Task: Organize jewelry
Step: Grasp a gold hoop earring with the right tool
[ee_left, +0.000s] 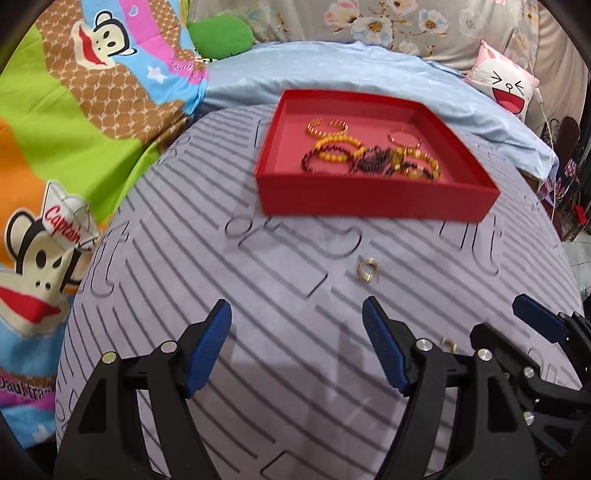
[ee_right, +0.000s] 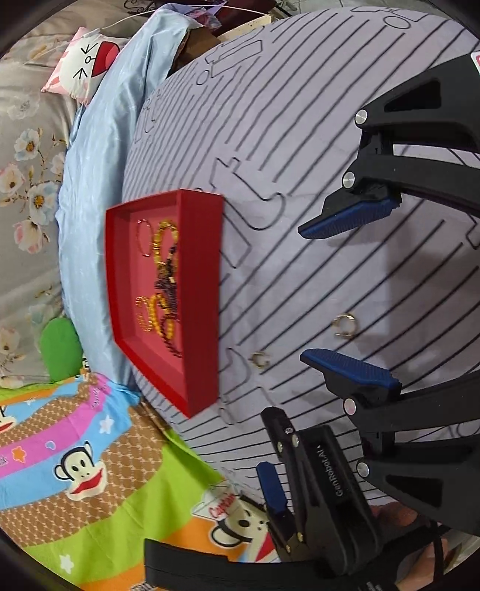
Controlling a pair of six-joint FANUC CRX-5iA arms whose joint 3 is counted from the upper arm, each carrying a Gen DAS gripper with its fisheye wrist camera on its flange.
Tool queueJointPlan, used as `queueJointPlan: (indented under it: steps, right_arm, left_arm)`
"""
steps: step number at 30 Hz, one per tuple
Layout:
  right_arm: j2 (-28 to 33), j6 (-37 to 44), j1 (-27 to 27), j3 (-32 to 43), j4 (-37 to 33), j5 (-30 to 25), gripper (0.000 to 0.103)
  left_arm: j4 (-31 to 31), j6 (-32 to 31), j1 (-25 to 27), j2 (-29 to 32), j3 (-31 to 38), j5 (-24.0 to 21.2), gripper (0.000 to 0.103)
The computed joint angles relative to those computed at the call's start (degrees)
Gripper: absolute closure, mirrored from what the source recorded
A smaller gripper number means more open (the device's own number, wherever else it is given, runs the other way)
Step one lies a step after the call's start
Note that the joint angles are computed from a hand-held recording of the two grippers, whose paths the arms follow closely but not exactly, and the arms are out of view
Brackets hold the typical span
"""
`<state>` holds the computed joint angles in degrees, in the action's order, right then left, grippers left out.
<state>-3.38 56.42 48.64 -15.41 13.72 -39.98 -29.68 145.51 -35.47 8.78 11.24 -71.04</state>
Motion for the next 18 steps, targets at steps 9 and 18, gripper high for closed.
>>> queueJointPlan:
  steps: [9,18]
  right_arm:
    - [0.6,-0.3,2.2,-1.6,1.7,0.1,0.054]
    - [2.0,-1.1,3.0,-1.8,3.7,0.0,0.072]
  left_arm:
    - [0.0,1.3,-1.0,-1.4,-2.6,-1.0,0.033]
    - [-0.3,1.3,-1.3,-1.5,-2.7,-1.4,0.033]
